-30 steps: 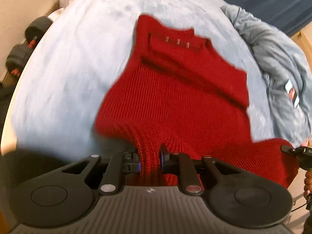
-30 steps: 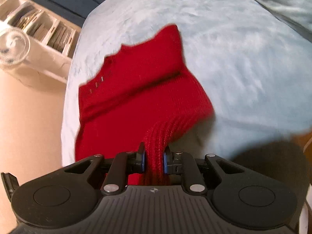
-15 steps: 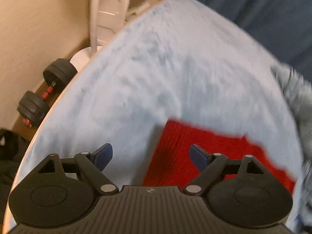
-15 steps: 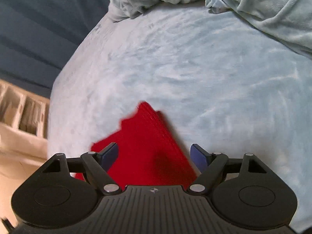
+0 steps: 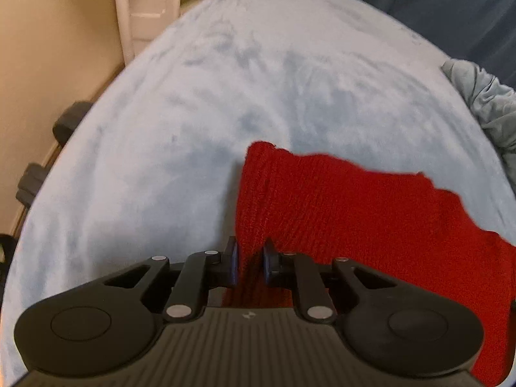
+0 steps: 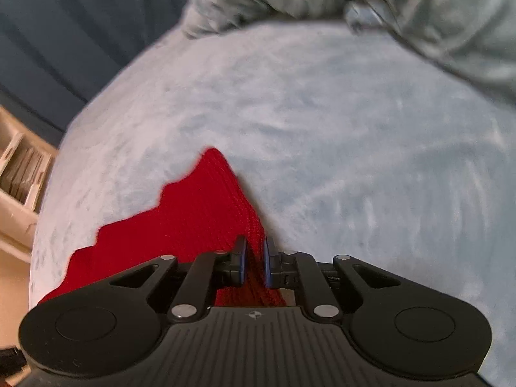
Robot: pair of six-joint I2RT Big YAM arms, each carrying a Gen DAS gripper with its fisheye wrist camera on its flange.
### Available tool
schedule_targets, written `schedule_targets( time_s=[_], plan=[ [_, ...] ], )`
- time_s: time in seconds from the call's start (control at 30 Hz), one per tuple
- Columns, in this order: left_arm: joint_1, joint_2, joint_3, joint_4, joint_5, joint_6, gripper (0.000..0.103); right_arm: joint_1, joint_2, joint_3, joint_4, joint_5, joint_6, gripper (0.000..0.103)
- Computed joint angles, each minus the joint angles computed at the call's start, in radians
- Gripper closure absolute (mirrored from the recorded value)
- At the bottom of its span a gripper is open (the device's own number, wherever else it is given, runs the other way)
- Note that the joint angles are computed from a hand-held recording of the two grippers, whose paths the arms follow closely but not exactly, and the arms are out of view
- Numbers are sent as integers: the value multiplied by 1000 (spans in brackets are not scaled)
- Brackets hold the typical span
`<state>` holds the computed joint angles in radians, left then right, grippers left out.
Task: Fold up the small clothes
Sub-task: 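Fold the hem up over the collar with both grippers and release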
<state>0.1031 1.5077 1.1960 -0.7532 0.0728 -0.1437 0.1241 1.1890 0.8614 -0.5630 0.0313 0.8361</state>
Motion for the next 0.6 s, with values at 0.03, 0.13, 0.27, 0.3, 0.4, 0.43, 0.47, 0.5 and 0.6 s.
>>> schedule_targets(
  time_s=[0.03,0.13,0.27,0.3,0.4,0.43,0.47,0.5,0.6],
  plan=[
    [-4,-1,-4,-1,-25,-4,69,-9,25,10,-32,-16,18,75],
    [-11,-37,-2,-35,-33,8,24,11,37,64,-161,68,66,41],
    [-15,-183,-63,-74,-6,35,7,112,-99,81,-290,272,-57,38],
    [-22,-230,-90,-82,-15,44,4,152,-145,75,-312,320,-71,34],
    [-65,-415,-201,-110,-93,43,0,314,-313,62,-392,413,-52,30],
    [-84,-460,-222,-136,-118,46,0,386,-361,62,-417,443,-38,28],
    [-106,-514,-248,-166,-142,50,0,473,-393,70,-454,499,-15,28],
    [-129,-566,-273,-196,-165,38,0,569,-402,88,-512,576,19,28],
    [-194,-699,-322,-321,-189,-7,0,801,-394,127,-640,753,153,27]
  ],
)
